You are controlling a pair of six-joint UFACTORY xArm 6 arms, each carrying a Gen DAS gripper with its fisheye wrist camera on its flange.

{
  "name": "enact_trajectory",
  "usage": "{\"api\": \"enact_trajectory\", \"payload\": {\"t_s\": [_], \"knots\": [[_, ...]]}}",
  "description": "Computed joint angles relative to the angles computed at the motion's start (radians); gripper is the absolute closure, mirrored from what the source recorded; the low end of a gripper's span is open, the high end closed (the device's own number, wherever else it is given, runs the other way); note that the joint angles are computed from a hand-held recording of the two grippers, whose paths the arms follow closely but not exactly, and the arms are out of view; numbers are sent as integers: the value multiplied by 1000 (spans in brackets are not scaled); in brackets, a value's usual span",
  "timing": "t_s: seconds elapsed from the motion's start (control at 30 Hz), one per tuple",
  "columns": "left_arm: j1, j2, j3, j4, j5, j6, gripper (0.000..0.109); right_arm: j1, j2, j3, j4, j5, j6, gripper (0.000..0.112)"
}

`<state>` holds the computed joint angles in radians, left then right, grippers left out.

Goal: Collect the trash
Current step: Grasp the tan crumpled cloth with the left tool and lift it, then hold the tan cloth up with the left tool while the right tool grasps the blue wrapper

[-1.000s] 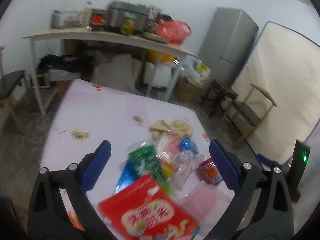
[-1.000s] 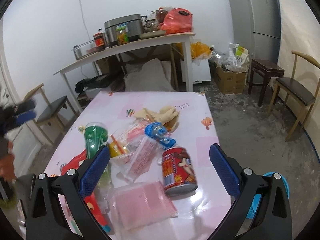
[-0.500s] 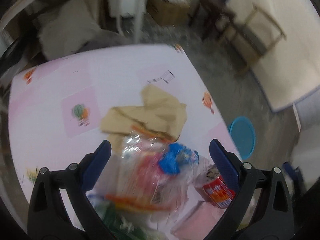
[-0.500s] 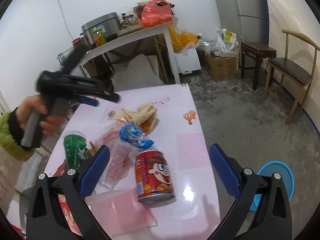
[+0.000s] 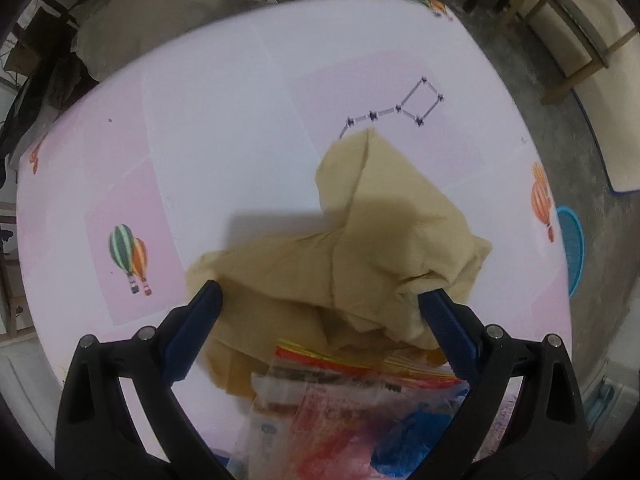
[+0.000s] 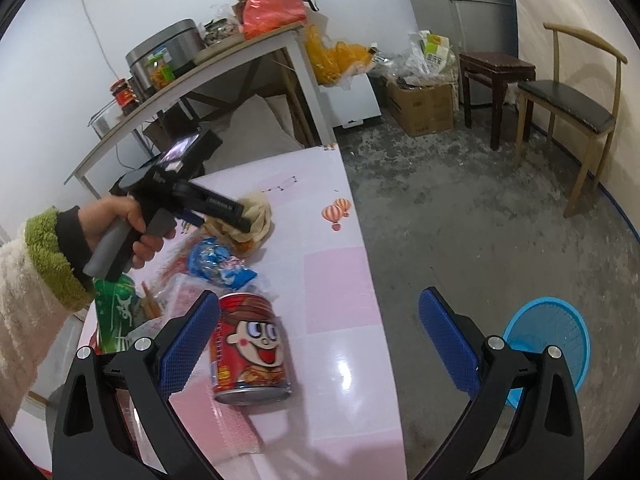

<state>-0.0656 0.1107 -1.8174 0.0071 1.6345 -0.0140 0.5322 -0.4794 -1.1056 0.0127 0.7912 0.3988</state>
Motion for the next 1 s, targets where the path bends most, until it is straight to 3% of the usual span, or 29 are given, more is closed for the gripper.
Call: {"api": "enact_trajectory", "payload": {"t_s": [0.17,0.43,0.5,0.7,1.0], "knots": [[-16,-21,45,32,-54,-28,18,-16,7,7,22,-5,-15,15],[-24,-80,104,-2,-140,4,76,-26,-8,18,6,3,7,15],[-29,-101,123,21,-159,7,83,-27,-18,24,-1,6,14,15],[-14,-168,144,31,-235,-25,96,-20,-37,24,-26,12,13,15],[64,-331,183,11,-357,-41,100,40,8,-59,35,-16,-78,15]]}}
